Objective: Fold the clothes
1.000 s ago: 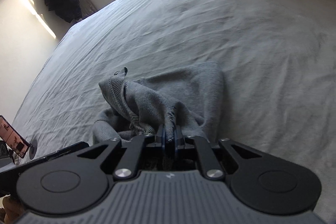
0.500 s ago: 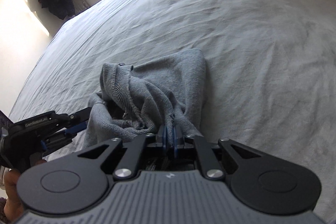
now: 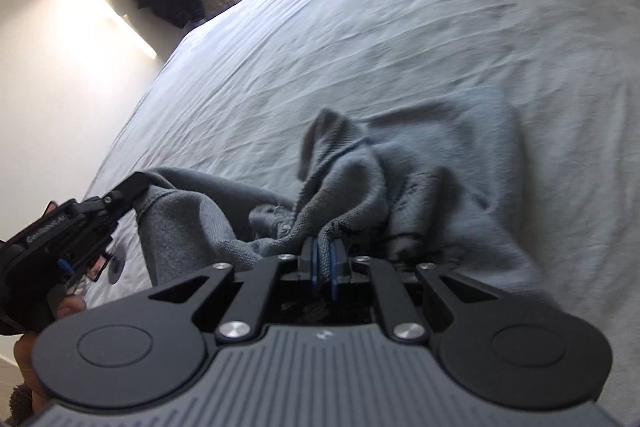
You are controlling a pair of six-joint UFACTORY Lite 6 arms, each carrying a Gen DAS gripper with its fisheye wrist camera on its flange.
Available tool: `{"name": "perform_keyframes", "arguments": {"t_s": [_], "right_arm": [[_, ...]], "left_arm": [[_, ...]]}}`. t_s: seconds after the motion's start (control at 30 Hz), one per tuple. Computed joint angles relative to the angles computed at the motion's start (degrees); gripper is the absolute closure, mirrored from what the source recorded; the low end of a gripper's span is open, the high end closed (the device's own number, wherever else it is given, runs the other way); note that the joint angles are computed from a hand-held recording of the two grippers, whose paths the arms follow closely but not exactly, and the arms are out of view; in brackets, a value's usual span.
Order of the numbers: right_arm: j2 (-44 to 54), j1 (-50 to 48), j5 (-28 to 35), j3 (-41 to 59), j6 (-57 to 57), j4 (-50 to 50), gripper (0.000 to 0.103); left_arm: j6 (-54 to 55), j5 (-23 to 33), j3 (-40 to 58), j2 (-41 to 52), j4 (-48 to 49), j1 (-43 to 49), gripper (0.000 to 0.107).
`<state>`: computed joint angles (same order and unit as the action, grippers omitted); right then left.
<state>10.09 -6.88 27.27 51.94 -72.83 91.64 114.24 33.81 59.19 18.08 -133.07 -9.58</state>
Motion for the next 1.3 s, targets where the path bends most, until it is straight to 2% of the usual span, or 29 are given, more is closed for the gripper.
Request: {"name": "perform_keyframes", "arguments": {"t_s": [0.2,0.5,0.57,0.67,0.77,0.83,0.87,0.93,0.97,1.1,1.17,1.3], "right_arm": [[5.38,4.80,1.45,5.00,1.02,-0.75,0.095],[9.04,7.32,0.23,7.64,3.49,-4.02,0.095],[8.98,7.67,-0.16,7.13,3.20,-4.05,0.095],[9.63,8.35,-0.71,7.50,3.17,-4.73,0.094],[10.47,9.02,-1.02,8.58,3.86,-6.29,0.093],[11.24,9.19,-0.89,9.65,4.14,-7.00,0.092],[11.72,9.20,-0.73,10.29,4.24,-7.30,0.089],[12.45,9.06,-0.15,11.25,3.27,-6.92,0.088],[12.87,8.91,0.46,11.82,2.05,-6.46,0.087],[13.33,8.69,1.50,12.87,-1.71,-4.29,0.079],[13.04,7.99,3.01,12.30,-4.15,-2.41,0.067],[12.08,6.94,4.30,11.51,-6.45,-1.48,0.066]], "left_arm": [[-1.04,1.34,-5.95,-6.84,7.73,7.87,0.103],[-10.19,-2.04,-9.62,-6.87,28.93,14.62,0.103],[-13.81,-3.77,-9.08,-5.83,35.56,14.62,0.103],[-24.26,-4.68,-5.48,-2.12,51.96,14.45,0.103],[-30.33,-2.08,-1.21,2.13,61.77,15.47,0.102],[-30.62,0.35,0.72,3.21,63.95,16.65,0.101],[-31.21,1.32,1.57,3.43,64.90,17.21,0.099],[-33.02,2.37,3.34,3.86,66.15,18.14,0.085],[-34.50,1.53,4.10,4.06,66.33,18.21,0.074],[-41.67,-0.97,8.40,6.32,67.88,17.92,0.066],[-43.55,-2.15,10.55,7.52,68.07,17.10,0.064],[-45.52,-5.49,15.31,10.37,68.11,14.33,0.053]]}}
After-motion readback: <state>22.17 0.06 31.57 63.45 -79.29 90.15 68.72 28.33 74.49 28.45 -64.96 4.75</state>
